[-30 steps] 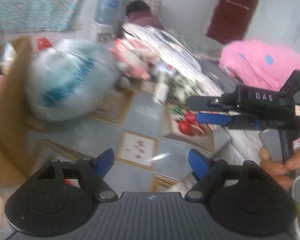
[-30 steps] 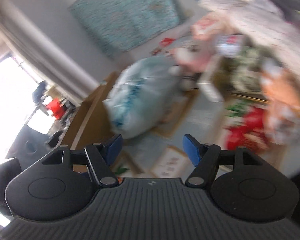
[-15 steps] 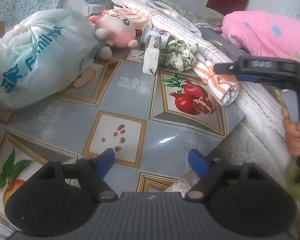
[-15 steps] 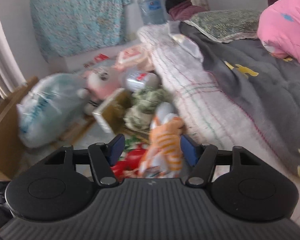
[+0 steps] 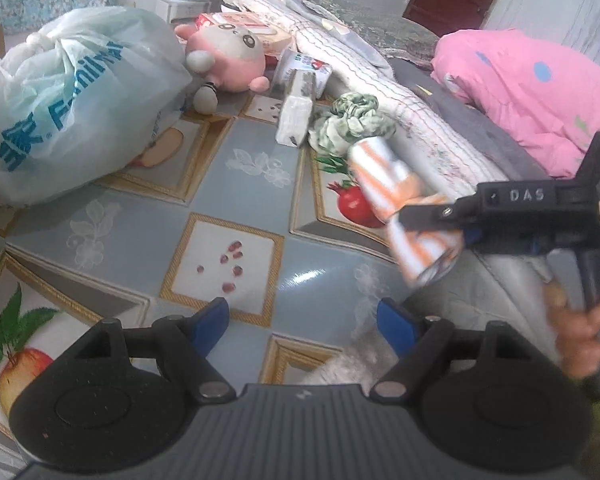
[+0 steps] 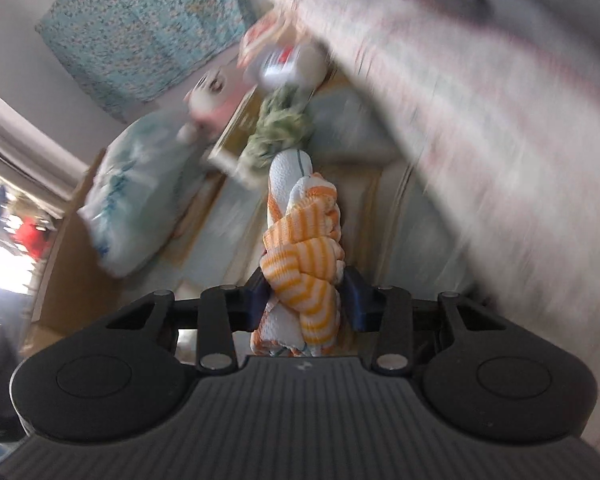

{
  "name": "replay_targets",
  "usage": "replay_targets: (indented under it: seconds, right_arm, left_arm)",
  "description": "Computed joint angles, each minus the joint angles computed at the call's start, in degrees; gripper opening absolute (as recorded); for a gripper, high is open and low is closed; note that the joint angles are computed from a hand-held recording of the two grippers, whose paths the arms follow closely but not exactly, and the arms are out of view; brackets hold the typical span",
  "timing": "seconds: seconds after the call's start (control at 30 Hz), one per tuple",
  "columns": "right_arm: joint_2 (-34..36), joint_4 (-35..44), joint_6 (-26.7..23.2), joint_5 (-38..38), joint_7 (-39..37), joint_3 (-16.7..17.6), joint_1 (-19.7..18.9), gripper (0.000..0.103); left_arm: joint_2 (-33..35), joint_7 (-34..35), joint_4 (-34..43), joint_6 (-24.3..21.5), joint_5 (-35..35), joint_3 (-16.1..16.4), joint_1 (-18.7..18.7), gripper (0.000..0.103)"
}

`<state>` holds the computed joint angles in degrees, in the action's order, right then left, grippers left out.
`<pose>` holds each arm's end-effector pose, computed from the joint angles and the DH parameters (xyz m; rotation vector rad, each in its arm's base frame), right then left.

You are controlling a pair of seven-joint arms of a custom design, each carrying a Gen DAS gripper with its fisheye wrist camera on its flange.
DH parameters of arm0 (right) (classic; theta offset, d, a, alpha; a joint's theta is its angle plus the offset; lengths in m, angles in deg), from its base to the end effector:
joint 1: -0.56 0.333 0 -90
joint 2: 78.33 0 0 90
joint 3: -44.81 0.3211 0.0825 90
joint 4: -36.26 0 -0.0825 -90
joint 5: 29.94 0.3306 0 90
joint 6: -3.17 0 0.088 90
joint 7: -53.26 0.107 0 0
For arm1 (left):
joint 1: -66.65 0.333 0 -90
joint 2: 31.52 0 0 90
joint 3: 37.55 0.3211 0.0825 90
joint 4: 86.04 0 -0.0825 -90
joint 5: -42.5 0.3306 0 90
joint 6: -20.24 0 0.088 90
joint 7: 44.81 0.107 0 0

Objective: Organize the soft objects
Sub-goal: 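Lift the striped cloth with the right tool while the left tool grasps it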

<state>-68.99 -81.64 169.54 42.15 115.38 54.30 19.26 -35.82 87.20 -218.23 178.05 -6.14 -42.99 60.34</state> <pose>0.5198 0.2088 0.4410 -1.4492 1.7415 0.1219 0.4867 -0.0706 0.4617 -1.7482 2.1970 -0.9872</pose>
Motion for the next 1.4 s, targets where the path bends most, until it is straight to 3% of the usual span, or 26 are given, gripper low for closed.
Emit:
replay_targets:
  seconds: [0.1, 0.2, 0.33, 0.47, 0.57, 0.77, 0.97, 1.33, 1.4]
  right_arm:
    - [1.0, 1.6, -4.8, 7.6, -3.8, 1.0, -0.7, 0.038]
    - [2.5, 3.7, -7.4, 11.3, -5.4, 1.3, 0.0, 0.039]
    - [5.2, 7.2, -10.3, 13.5, -5.9, 1.6, 0.7, 0.042]
    - [7.3, 10.4, -14.2, 9.4, -4.1, 2.0, 1.0, 0.047]
    - [7.4, 11.3, -13.5, 5.8, -3.1, 2.1, 1.7, 0.052]
    - [7.3, 12.1, -8.3, 0.7, -1.8, 2.3, 2.4, 0.053]
    - [10.1, 14.7, -11.0, -4.7, 0.5, 2.7, 1.4, 0.039]
    - [10.1, 14.4, -12.2, -4.1, 2.4, 3.9, 0.9, 0.038]
    - [9.7, 14.1, -12.1, -5.8, 2.9, 3.7, 1.4, 0.039]
  left_arm:
    - [-1.4, 2.4, -0.4, -2.4, -2.7, 0.7, 0.0, 0.082]
    - [-3.1, 4.1, -1.4, -1.9, -4.3, 1.1, -0.4, 0.082]
    - [-4.0, 3.8, -1.9, -0.7, -4.9, 1.7, -1.0, 0.082]
    - [-2.9, 0.0, -1.4, -0.2, -2.8, 1.8, -0.8, 0.082]
    - [-1.6, -1.4, -0.5, -0.9, -2.5, 2.0, -0.3, 0.077]
    - [0.2, -0.9, 0.9, -2.4, -4.2, 1.4, 1.0, 0.069]
    - [0.7, -1.8, 1.3, -2.5, -2.9, 0.3, 1.8, 0.067]
    - [0.4, -3.2, 0.8, -2.3, -1.4, 0.1, 2.0, 0.066]
    - [0.2, -4.3, 0.3, -1.2, -0.4, 0.0, 1.8, 0.059]
